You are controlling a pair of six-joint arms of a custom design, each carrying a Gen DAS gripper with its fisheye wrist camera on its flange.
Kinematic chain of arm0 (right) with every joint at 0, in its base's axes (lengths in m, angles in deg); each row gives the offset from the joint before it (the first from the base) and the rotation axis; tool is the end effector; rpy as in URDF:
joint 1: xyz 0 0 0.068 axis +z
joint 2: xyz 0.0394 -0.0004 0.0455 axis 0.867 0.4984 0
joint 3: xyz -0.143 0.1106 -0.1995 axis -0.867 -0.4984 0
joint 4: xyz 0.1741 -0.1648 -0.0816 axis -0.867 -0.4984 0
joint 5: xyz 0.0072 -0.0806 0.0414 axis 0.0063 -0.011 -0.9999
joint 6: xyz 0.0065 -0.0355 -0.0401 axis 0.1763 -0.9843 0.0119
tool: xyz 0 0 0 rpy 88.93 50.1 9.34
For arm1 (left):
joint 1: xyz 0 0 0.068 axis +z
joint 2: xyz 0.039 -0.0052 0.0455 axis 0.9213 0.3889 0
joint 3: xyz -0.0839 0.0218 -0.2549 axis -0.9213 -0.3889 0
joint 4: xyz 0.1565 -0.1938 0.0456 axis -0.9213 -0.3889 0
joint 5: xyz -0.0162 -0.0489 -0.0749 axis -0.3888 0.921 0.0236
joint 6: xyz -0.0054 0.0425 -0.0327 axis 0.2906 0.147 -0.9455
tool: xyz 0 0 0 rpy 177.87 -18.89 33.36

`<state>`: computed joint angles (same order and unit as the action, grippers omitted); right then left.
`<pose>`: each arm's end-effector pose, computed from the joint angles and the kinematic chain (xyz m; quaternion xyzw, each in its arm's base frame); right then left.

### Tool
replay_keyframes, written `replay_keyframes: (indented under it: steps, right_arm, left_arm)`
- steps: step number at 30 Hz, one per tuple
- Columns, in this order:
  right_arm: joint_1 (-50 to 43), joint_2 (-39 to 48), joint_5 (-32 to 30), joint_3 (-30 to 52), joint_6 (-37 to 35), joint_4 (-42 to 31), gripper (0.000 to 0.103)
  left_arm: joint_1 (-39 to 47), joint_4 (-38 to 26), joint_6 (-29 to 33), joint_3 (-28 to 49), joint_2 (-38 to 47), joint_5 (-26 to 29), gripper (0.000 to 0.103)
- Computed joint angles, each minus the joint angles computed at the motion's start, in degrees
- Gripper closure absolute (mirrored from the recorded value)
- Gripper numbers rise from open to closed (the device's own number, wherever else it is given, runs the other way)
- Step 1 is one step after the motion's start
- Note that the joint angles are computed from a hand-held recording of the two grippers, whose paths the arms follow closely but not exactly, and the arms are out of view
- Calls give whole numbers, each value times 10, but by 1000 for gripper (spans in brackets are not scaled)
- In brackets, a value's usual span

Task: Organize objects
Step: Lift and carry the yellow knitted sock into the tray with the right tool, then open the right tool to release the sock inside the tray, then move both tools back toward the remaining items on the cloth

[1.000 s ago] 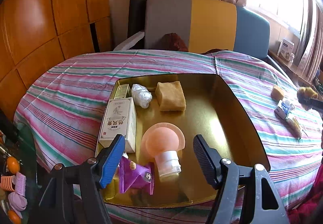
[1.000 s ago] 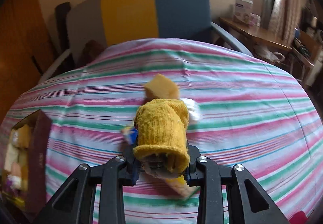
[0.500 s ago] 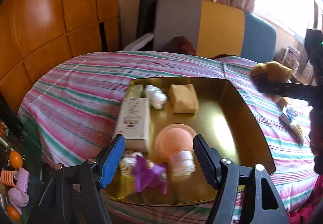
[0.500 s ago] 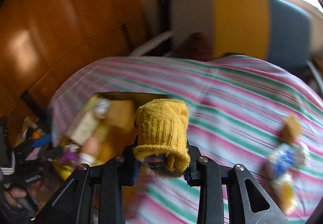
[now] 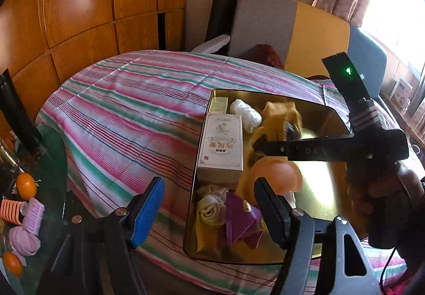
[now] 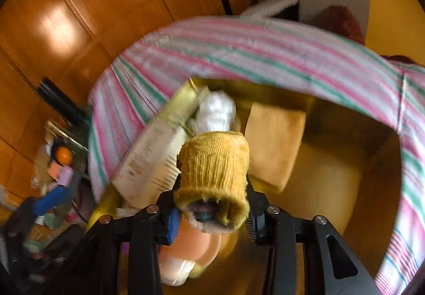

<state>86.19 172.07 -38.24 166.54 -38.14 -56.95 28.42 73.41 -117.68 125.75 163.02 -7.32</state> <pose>0.3810 0.1990 0.1358 -0.2420 0.9269 0.2089 0.1967 0.2241 -0.1593 0.1771 -0.0626 0.9297 -0.0105 0.3629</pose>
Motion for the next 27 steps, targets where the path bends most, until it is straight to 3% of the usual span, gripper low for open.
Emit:
replay_keyframes:
  steps: [1,4,5,14,27]
  right_arm:
    - [0,5,-1,2,1,-2,59]
    - [-11,-4,-24,-26,16,25,37]
    - [-17,-11,-28,-34,17,29,35]
    - [-55,-94,-49,-117,26,62,28]
    - [-120,-272,-7,-290,-21,111,22]
  left_arm:
    - [2,2,1,1,3,2,32]
    - [2,7,1,1,8,3,32]
    - [1,7,2,2,10,4,32]
    - [-15,-7,6,20,17,-8,32]
    - [-58,-30,16,55,23,-27,32]
